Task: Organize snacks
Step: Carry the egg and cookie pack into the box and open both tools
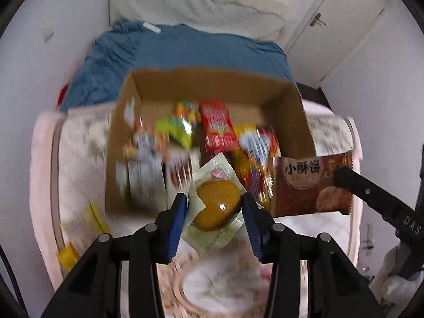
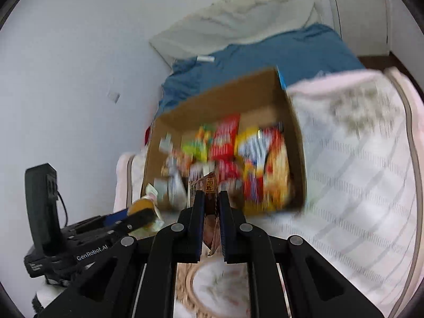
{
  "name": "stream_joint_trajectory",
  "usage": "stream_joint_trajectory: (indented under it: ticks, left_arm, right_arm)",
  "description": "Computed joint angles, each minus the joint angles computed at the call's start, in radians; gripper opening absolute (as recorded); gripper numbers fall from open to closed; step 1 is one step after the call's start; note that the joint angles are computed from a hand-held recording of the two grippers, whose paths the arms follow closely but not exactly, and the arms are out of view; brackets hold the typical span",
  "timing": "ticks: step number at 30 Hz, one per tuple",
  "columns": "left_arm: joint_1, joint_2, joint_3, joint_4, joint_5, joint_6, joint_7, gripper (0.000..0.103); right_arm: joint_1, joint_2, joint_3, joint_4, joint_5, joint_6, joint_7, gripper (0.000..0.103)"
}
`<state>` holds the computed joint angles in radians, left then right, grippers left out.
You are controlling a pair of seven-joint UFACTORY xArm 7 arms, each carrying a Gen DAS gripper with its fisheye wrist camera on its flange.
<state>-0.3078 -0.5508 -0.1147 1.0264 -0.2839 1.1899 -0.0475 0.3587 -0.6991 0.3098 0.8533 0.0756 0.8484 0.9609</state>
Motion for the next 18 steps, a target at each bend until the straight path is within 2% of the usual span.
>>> stream_joint_trajectory:
  ticks: [7, 12, 14, 18]
  left_arm:
    - [0.035, 0.327, -0.017, 0.23, 0.085, -0.07, -0.004, 0.04]
    - [0.043, 0.45, -0.018, 0.307, 0.124, -0.085, -0.01, 0.041]
    - [0.045, 0.513, -0.018, 0.353, 0.142, -0.064, -0.016, 0.043]
    - [0.045, 0.582, -0.017, 0.389, 0.176, -0.047, -0.039, 0.043]
  right_arm:
    - [-0.076, 0.272, -0.05, 0.175, -0.086, -0.033, -0.091, 0.012]
    - [-0.09, 0.427, -0.082, 0.257, -0.122, -0.043, -0.116, 0.012]
    - [-0.096, 0.476, -0.098, 0.274, -0.133, -0.055, -0.118, 0.012]
    - [-0.092, 0.564, -0.141, 0.305, -0.076, -0.028, -0.157, 0.019]
